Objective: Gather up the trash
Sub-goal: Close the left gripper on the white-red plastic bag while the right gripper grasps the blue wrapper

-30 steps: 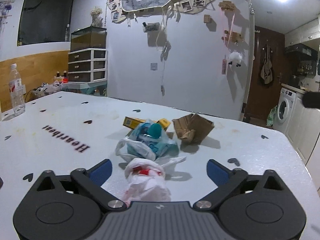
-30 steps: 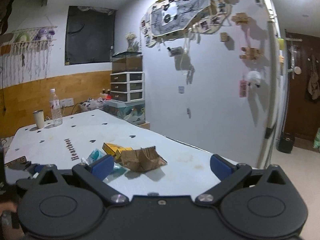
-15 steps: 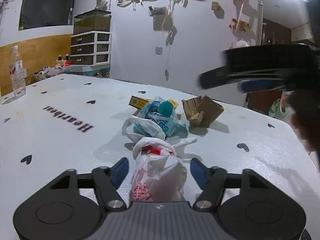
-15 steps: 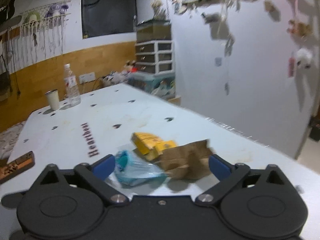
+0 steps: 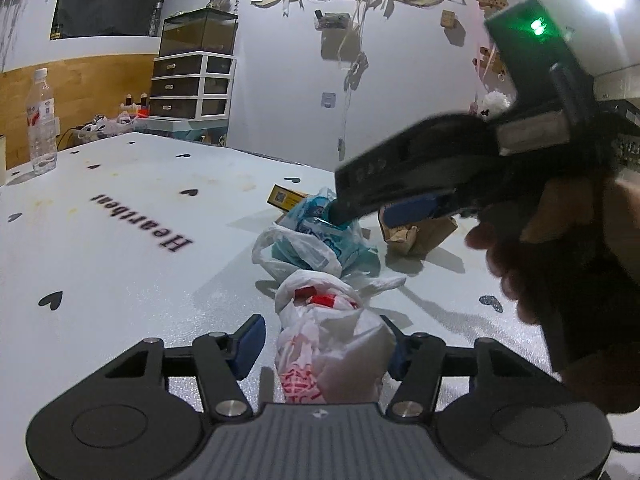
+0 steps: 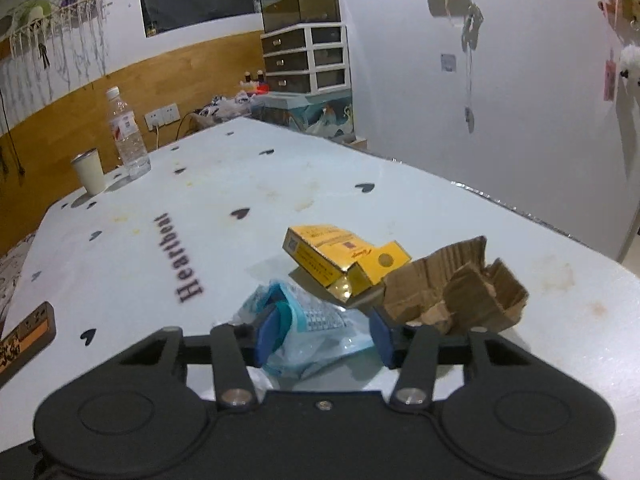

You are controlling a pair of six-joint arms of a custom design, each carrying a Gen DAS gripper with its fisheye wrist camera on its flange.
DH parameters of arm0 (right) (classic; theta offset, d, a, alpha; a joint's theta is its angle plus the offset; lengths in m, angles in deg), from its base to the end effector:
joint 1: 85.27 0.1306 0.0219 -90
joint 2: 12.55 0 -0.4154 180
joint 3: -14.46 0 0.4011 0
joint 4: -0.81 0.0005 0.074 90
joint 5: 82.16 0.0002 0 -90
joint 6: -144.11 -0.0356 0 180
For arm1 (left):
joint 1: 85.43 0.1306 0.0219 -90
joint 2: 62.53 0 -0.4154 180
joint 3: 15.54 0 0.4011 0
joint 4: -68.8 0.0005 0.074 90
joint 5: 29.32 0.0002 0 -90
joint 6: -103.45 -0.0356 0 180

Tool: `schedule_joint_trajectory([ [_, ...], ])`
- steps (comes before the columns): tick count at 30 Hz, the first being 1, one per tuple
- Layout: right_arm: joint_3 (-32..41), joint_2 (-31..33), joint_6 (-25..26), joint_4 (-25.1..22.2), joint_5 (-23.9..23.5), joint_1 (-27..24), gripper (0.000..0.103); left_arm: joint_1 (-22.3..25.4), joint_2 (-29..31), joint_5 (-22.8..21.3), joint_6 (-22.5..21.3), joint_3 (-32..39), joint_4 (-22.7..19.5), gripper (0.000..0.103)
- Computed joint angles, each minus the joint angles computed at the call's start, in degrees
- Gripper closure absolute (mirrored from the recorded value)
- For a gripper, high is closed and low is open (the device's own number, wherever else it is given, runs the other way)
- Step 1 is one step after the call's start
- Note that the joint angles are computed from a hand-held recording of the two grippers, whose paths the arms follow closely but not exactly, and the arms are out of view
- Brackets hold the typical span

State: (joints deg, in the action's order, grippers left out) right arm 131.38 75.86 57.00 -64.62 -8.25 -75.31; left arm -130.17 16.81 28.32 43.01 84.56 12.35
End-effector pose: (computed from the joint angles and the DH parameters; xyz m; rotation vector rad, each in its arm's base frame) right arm 0.4408 0.0869 0.6721 -0.4017 2.1750 0.3792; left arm 0.3004 -0.2716 0.6201 -0.0319 2.0899 -0.1623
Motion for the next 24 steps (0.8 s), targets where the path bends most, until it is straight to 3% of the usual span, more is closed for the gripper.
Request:
schedule_joint_trajectory([
  [2, -0.8, -0.3, 0.6, 0.1, 0.9, 0.2, 0.065, 0.2, 0.0, 1.0, 0.0, -0.1, 0.2, 0.051],
  [6, -1.7, -1.1, 1.2, -0.9, -0.6, -0.9, 0.094, 0.4, -0.1, 1.5, 0.5, -0.2, 0.1, 0.054],
  [7, -2.1, -1.5, 1.8, -1.1, -0.9, -1.3, 0.098, 0.5, -0.1, 1.8, 0.6, -0.3, 0.2, 0.056],
  [12, -4.9, -4.1, 2.5, 1.0, -1.8, -3.2, 0.102, 1.0, -0.3, 5.7, 0.2, -0.6, 0.9, 0.061],
  [15, -5.8, -5.3, 3.0, 1.4, -1.9, -4.3, 0.102, 1.0, -0.4, 5.8, 0.3, -0.8, 1.2, 0.061],
  [24, -9.1, -10.0, 3.6, 3.0, -4.6, -8.9, 0.103, -0.8, -0.6, 1.5, -0.7, -0.5, 1.1, 0.062],
])
